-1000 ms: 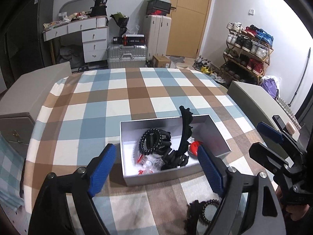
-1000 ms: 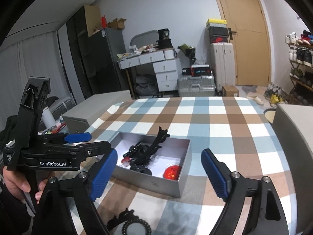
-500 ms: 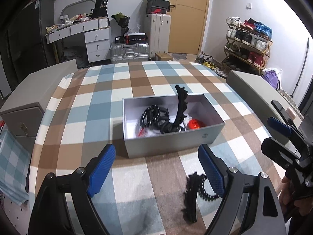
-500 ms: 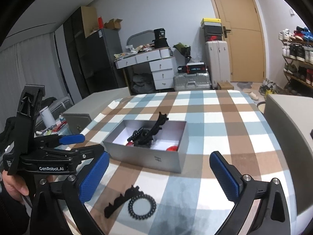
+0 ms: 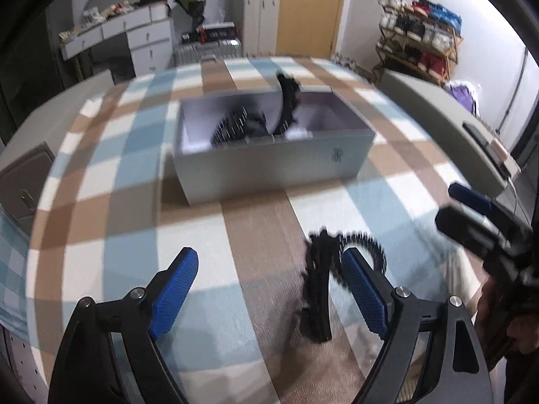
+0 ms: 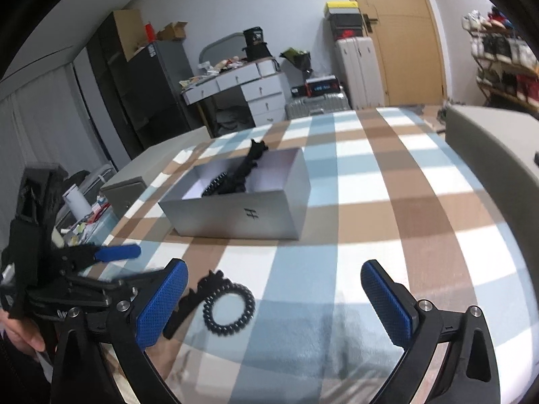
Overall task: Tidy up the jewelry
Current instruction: 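Grasp the long black comb clip with the left tool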
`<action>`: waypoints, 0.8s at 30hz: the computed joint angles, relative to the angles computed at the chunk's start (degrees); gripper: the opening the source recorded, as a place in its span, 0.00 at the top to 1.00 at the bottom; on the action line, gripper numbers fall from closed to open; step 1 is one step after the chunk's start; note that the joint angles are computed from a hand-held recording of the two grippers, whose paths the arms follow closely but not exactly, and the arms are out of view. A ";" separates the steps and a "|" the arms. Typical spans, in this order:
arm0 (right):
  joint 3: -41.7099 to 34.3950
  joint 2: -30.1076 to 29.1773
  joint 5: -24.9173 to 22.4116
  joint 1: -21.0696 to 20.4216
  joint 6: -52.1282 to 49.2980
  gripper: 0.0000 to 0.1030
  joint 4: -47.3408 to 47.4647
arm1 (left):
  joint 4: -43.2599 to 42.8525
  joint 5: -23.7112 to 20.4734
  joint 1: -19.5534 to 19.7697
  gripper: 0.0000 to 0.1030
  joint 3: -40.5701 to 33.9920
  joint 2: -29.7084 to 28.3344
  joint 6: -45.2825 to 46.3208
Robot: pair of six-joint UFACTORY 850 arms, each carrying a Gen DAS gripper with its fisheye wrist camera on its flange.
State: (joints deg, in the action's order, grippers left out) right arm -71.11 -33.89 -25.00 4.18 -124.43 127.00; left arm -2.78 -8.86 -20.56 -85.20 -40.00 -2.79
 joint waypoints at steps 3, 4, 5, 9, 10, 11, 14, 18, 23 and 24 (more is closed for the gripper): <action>0.38 0.04 1.71 0.29 -4.17 0.00 3.97 | -2.17 -0.73 -0.31 0.18 0.40 -0.15 3.26; 0.54 0.07 2.23 0.40 -5.96 0.00 5.63 | -0.88 -0.97 -0.43 0.18 0.45 -0.20 2.31; 0.62 0.06 2.30 0.36 -6.04 0.00 5.71 | -0.57 -1.09 -0.51 0.18 0.50 -0.26 2.32; -0.11 -0.41 2.96 0.01 1.63 0.00 -1.75 | -3.30 -3.02 -0.57 0.18 0.03 -0.76 7.13; -0.24 -0.51 3.47 0.11 1.85 0.00 -2.18 | -4.78 -3.49 -0.55 0.18 0.00 -0.80 9.09; -0.22 -0.51 4.06 0.28 1.24 0.00 -1.89 | -6.52 -3.77 -0.51 0.18 -0.01 -0.85 11.10; 0.36 -0.24 4.02 0.51 -1.26 0.00 -0.43 | -11.85 -4.43 -0.30 0.19 -0.14 -0.99 16.69; 0.84 0.06 4.16 0.67 -3.08 0.00 1.60 | -16.99 -6.66 0.02 0.40 -1.39 -1.73 22.80; 0.27 -0.27 5.42 0.73 2.26 0.00 -3.19 | -13.50 -8.34 -0.51 0.62 -2.74 -2.30 21.74; 0.23 -0.32 5.47 0.78 2.09 0.00 -3.11 | -14.34 -8.61 -0.45 0.67 -2.95 -2.42 22.71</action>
State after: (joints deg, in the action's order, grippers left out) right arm -70.88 -34.21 -19.53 4.95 -122.34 123.90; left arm -17.12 -17.47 -21.01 -88.15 -42.42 19.92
